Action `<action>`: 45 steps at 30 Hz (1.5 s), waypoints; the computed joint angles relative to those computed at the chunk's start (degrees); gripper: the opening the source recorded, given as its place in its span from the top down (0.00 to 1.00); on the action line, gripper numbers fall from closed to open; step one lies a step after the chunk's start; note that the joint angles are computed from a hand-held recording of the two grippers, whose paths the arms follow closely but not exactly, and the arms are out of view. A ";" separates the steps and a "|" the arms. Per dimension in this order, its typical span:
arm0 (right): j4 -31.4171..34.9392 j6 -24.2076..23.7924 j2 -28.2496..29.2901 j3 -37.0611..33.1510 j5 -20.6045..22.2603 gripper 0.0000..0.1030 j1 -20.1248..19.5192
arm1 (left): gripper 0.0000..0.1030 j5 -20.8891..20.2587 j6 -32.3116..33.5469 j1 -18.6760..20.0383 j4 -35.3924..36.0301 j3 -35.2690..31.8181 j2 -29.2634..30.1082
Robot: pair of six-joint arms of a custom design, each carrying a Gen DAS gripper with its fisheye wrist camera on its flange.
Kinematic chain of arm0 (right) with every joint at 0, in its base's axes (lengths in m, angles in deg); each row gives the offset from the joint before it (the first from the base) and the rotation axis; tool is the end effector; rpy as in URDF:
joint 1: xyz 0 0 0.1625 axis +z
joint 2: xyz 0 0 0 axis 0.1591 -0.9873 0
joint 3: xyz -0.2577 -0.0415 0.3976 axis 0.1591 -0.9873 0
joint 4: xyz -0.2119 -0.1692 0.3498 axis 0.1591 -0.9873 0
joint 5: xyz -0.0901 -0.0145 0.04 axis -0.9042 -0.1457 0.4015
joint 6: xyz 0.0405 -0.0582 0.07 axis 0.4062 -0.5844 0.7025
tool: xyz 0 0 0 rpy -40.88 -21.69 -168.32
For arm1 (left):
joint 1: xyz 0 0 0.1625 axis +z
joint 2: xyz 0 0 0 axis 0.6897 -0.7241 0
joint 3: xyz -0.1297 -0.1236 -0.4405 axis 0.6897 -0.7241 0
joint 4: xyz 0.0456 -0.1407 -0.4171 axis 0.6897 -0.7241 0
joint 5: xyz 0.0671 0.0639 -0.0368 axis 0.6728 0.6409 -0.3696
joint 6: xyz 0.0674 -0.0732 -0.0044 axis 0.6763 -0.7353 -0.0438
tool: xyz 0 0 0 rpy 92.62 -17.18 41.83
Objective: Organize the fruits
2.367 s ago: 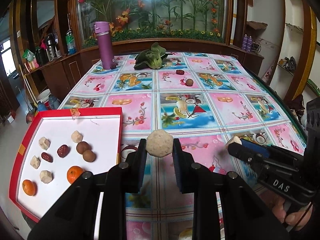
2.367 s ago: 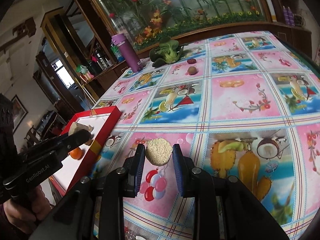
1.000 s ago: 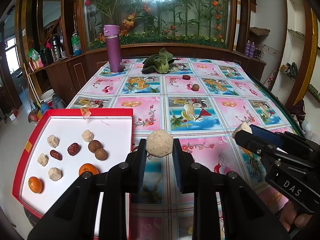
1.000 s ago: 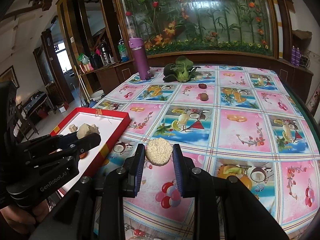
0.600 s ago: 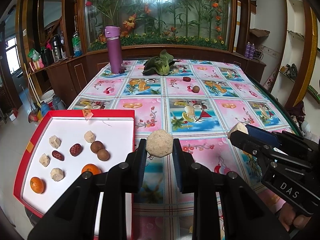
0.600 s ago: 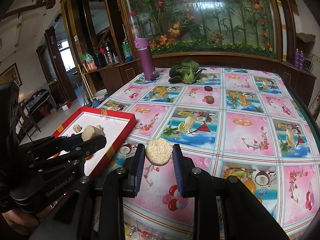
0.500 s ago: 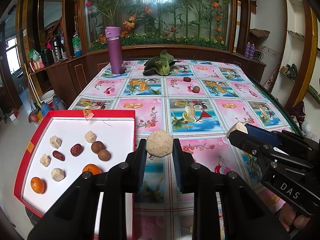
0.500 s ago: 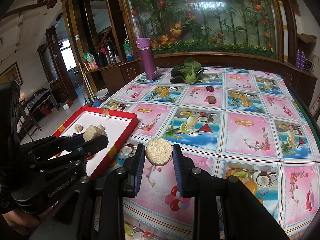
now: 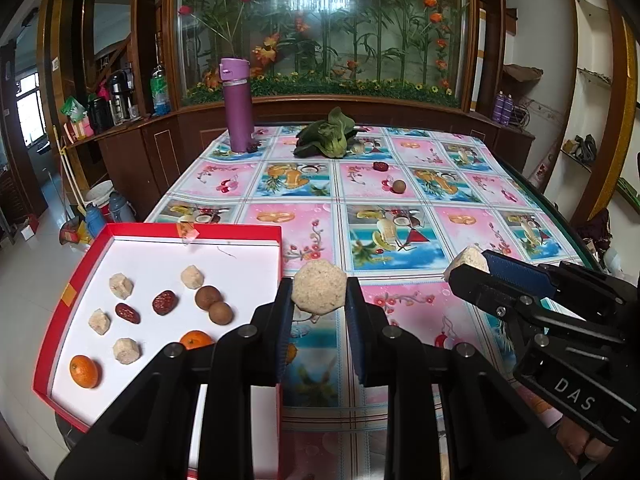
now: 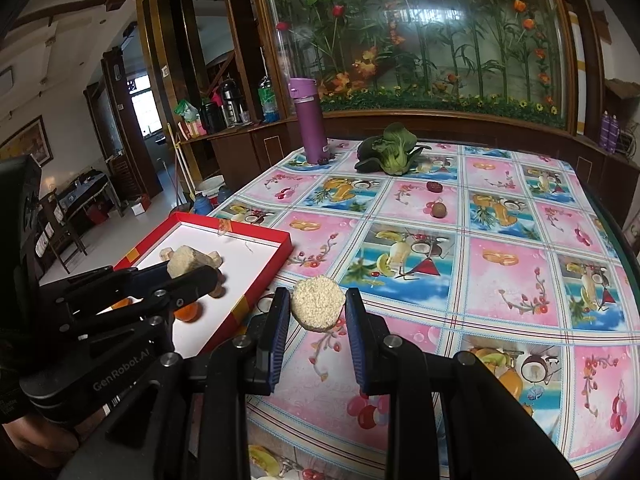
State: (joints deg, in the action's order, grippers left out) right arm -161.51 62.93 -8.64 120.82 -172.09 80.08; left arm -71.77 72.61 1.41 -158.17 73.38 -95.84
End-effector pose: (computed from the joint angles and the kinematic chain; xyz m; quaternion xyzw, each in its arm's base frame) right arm 0.0732 -0.5441 0.3146 -0.0049 -0.7899 0.5109 0.3391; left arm -0.4221 -0.6613 -0.0237 0.4996 0.8261 -0.2225 0.1358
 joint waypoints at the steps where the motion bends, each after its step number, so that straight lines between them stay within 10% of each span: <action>1: -0.05 -0.09 0.05 -0.03 -0.03 0.74 0.01 | 0.74 0.02 -0.03 0.04 -0.19 0.09 -0.08; 45: 17.13 -5.66 8.16 -13.18 8.83 0.74 4.94 | 0.74 13.05 -0.46 7.28 -9.44 -1.29 -4.86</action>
State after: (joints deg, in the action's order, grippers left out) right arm -144.38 57.27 -0.48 107.64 -163.26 85.02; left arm -58.72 72.14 8.69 -167.61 72.10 -100.70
